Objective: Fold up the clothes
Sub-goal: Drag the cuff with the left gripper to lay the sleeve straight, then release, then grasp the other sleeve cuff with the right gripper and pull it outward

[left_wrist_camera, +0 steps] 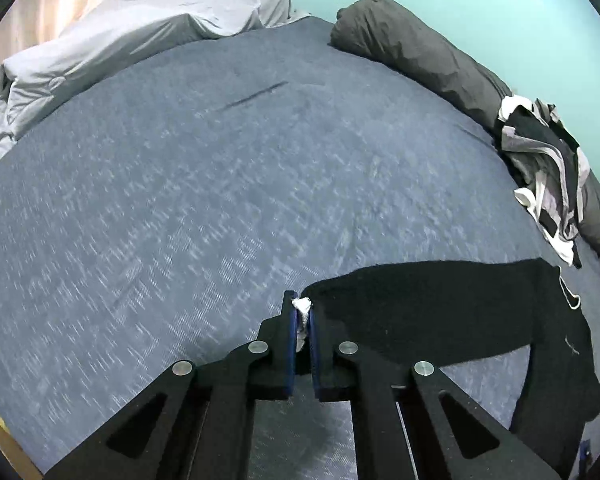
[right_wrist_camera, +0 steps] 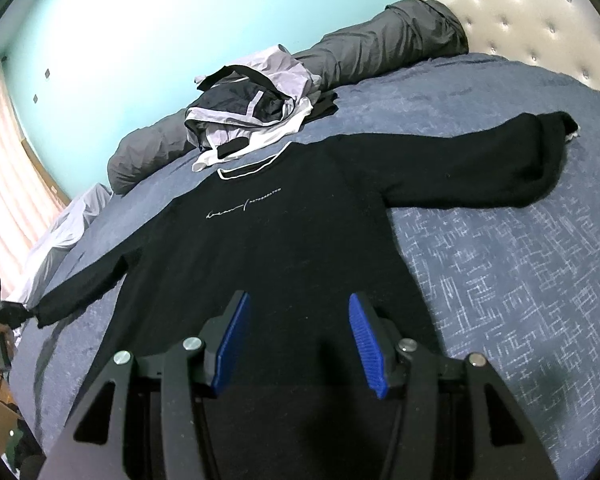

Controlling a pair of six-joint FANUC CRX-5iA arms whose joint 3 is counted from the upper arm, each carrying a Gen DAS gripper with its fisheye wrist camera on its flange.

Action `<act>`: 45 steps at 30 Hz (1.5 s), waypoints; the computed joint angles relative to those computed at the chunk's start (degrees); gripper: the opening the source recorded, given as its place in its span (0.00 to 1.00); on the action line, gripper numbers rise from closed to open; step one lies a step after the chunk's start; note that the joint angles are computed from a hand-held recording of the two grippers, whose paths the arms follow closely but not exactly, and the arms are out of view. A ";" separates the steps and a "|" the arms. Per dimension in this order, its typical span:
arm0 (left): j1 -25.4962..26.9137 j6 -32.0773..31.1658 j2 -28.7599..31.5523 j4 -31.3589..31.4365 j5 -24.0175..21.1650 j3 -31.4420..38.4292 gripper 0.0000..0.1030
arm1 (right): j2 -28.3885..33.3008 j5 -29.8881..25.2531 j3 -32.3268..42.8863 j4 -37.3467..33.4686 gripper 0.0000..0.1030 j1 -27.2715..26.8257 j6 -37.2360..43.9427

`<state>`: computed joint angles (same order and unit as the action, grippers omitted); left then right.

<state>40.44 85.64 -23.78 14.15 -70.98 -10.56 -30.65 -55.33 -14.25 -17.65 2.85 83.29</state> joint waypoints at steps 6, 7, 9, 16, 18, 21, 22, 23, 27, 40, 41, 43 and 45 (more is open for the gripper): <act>-0.38 -0.57 3.11 -1.93 0.10 3.52 0.05 | 0.20 0.26 -0.36 1.12 0.51 0.76 -0.40; -0.18 -0.61 3.66 -1.62 -0.12 3.73 0.06 | 0.22 0.25 -0.41 1.29 0.51 0.87 -0.43; -0.17 0.55 4.93 -2.03 -1.26 4.19 0.08 | 0.20 0.34 -0.58 1.74 0.51 1.17 -0.64; 2.01 1.36 2.36 -1.62 -2.25 0.72 0.13 | 0.32 0.67 -0.76 3.11 0.51 1.90 -1.45; 2.33 -0.39 1.04 0.27 -3.12 -0.39 0.18 | 0.47 0.61 -0.50 2.81 0.51 1.44 -1.04; 0.49 -2.34 -0.86 1.83 -3.90 -1.30 0.36 | 1.24 -0.48 1.36 1.63 0.51 -0.58 0.07; -0.54 -2.57 -1.34 1.98 -4.14 -1.38 0.41 | 1.79 -1.51 2.88 -1.02 0.51 -3.04 2.20; -2.08 -2.26 -1.74 1.62 -4.37 -1.20 0.42 | 2.38 -2.64 4.42 -3.69 0.51 -5.56 4.28; -9.00 -0.75 -2.35 1.53 -4.08 -1.20 0.42 | 5.88 -8.09 10.27 -6.49 0.51 -13.75 10.16; -25.21 5.73 0.06 1.03 0.38 -1.85 0.47 | 23.45 -18.13 27.10 -2.14 0.63 -33.20 14.78; -25.94 6.01 0.25 0.53 0.52 -1.64 0.47 | 24.71 -18.41 28.16 -2.07 0.63 -33.96 14.19; -27.06 6.58 0.77 -0.38 0.59 -1.17 0.48 | 27.16 -18.48 30.11 -1.68 0.63 -35.19 11.93; -27.79 7.07 1.25 -0.81 0.75 -1.07 0.49 | 29.55 -18.13 31.93 -1.04 0.63 -36.10 8.54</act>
<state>12.65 92.71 -22.53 13.34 -70.23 -11.62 -1.10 -73.46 17.68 -18.69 -33.25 91.83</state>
